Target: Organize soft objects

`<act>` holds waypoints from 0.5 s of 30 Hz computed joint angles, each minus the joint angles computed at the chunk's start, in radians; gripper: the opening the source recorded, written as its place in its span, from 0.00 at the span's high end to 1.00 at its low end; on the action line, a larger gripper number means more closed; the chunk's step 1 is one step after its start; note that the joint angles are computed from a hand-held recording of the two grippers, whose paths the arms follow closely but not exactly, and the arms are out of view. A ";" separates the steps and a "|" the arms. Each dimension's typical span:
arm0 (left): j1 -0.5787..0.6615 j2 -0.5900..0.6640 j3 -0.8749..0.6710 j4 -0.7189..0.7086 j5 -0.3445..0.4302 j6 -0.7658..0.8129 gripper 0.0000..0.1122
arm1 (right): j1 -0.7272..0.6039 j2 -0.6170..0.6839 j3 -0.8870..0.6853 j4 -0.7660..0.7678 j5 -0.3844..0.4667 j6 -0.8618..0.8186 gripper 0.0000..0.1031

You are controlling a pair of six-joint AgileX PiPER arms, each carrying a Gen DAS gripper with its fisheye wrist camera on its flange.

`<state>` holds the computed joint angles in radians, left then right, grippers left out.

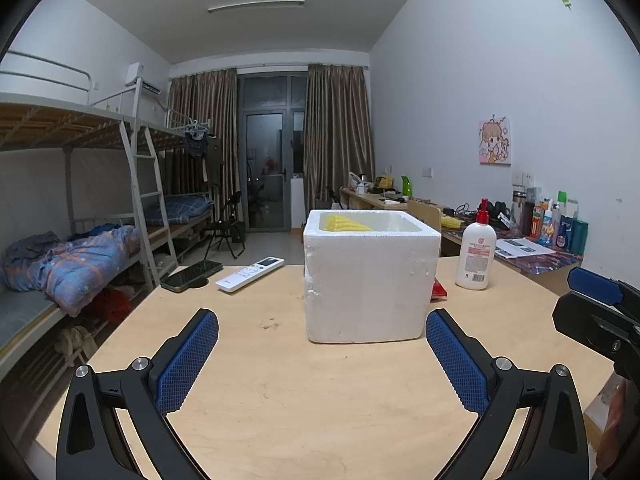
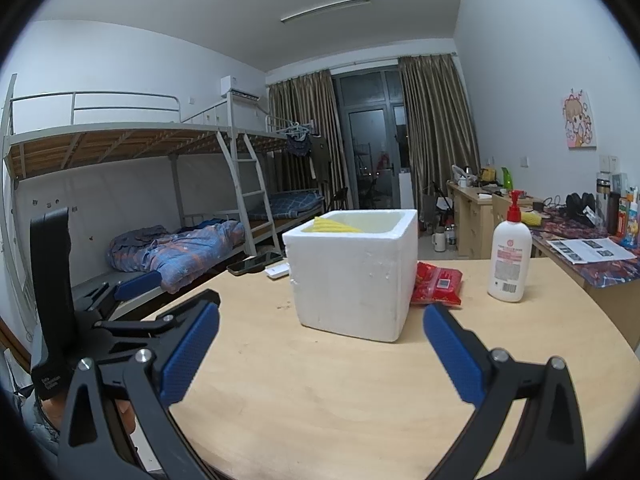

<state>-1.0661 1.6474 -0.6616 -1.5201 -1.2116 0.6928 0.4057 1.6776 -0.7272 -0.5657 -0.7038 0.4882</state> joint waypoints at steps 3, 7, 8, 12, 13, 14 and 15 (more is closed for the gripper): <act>0.004 -0.001 0.005 0.003 0.005 -0.009 0.08 | 0.002 -0.001 0.000 -0.002 0.002 0.000 0.00; 0.006 0.000 0.010 0.005 0.006 -0.014 0.08 | 0.005 -0.003 0.000 -0.001 0.007 -0.001 0.00; 0.006 0.000 0.007 0.007 0.007 -0.013 0.08 | 0.005 -0.004 0.001 -0.001 0.006 0.000 0.00; 0.007 0.002 0.012 0.013 0.004 -0.018 0.08 | 0.007 -0.005 0.002 0.004 0.009 -0.004 0.00; 0.006 0.001 0.016 0.013 0.004 -0.021 0.08 | 0.008 -0.006 0.003 0.007 0.008 -0.006 0.00; 0.005 0.001 0.016 0.014 0.001 -0.021 0.08 | 0.007 -0.005 0.003 0.004 0.008 -0.003 0.00; 0.006 0.001 0.016 0.014 0.001 -0.022 0.08 | 0.007 -0.005 0.003 0.005 0.009 -0.002 0.00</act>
<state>-1.0605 1.6489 -0.6453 -1.5061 -1.2109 0.6706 0.4132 1.6724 -0.7243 -0.5607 -0.6949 0.4865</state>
